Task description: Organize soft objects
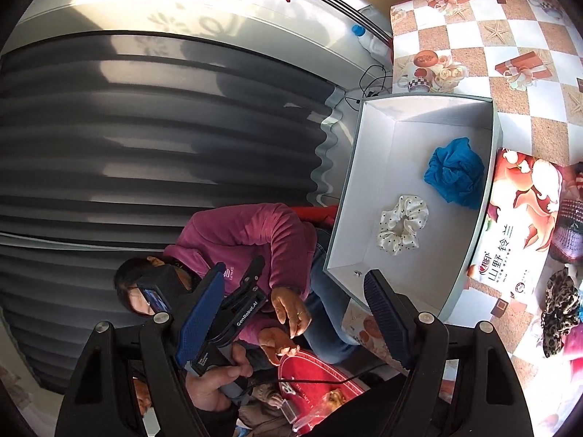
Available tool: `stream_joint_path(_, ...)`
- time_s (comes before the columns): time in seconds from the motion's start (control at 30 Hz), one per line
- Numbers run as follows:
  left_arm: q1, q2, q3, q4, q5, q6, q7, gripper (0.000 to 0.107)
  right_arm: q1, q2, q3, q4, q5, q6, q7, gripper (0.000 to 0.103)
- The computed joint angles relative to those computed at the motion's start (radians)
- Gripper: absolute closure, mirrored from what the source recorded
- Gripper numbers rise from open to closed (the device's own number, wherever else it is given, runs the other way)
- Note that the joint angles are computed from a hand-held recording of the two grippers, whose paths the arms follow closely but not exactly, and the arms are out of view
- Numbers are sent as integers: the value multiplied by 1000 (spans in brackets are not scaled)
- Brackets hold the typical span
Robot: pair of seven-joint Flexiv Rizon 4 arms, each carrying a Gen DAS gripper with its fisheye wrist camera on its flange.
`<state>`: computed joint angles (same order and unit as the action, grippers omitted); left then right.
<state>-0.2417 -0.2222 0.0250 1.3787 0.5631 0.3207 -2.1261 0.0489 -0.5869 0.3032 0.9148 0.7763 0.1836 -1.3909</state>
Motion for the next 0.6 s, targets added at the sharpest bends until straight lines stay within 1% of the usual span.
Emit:
stream_joint_path(0.07,4,0,-10,5,-41,29,7,21,14,33,-14,33,-42,22,-30,23)
stream_joint_path(0.13,-1,-6,-23,5,-74,54,21,21,51,85,-44,92,-139,65,-81,23)
stream_joint_path(0.2,-5,-14,-39,13,-127,100,55,21,94,160,-75,199,-261,155,-153,23)
stream_joint_path(0.27,-17,-25,-56,21,-173,144,99,21,134,238,-101,333,-386,276,-197,23)
stream_joint_path(0.33,-33,-44,-73,18,-221,170,152,21,150,309,-117,462,-478,385,-222,23)
stream_joint_path(0.4,-52,-69,-92,12,-268,187,223,21,147,375,-131,576,-545,469,-220,23)
stream_joint_path(0.47,-70,-89,-110,14,-319,210,304,21,131,430,-150,668,-593,514,-186,23)
stream_joint_path(0.53,-84,-118,-126,6,-380,217,380,21,106,484,-169,756,-615,529,-123,23)
stream_joint_path(0.6,-93,-148,-140,-3,-456,213,436,21,73,526,-189,819,-602,512,-77,23)
